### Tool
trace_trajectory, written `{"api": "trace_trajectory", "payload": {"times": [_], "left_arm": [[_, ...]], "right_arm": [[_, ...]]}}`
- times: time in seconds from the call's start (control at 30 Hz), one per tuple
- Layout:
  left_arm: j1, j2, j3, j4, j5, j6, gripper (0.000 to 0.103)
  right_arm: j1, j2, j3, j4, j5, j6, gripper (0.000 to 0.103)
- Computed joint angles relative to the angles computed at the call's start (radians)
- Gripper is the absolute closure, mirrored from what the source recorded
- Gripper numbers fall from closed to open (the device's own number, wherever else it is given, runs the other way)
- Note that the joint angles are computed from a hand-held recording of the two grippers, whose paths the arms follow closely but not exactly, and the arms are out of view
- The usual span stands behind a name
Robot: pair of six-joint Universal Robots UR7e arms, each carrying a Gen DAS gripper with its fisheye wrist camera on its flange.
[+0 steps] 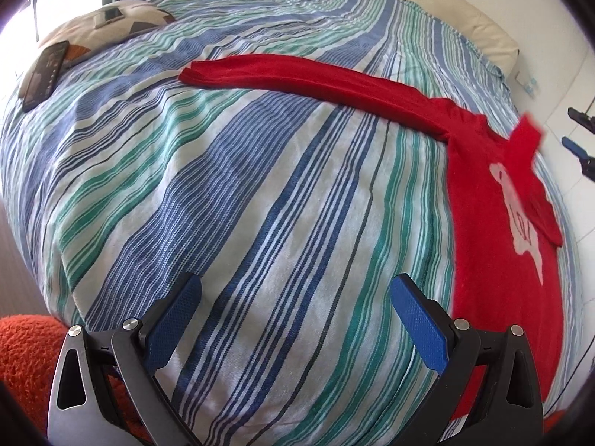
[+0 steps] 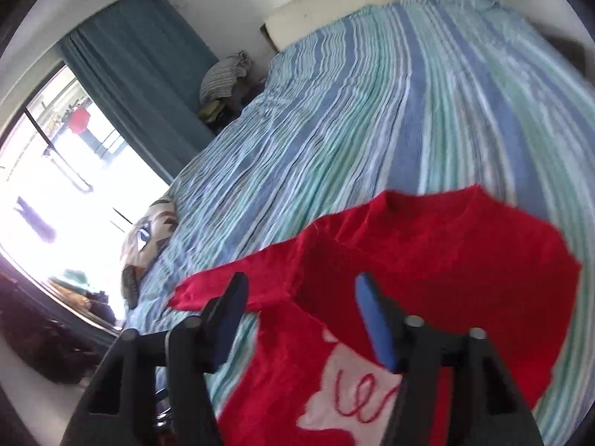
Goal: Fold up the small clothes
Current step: 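Grasp the other sleeve with the right gripper and lift it out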
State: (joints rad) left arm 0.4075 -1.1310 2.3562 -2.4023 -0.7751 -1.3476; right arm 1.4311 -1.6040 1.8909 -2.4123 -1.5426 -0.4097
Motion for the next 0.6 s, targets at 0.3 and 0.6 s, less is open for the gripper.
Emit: {"api": "trace_trajectory", "payload": {"times": [0.3,0.6], "left_arm": [[0.018,0.032,-0.016,-0.048,-0.006,0.041,0.001],[0.001,0.081,-0.060,0.091,0.010,0.018,0.001]], "right_arm": [[-0.215,-0.092,-0.074,0.153,0.149,0.104,0.039],[-0.390,-0.108,0.048,-0.055,-0.085,0.175,0.052]]}}
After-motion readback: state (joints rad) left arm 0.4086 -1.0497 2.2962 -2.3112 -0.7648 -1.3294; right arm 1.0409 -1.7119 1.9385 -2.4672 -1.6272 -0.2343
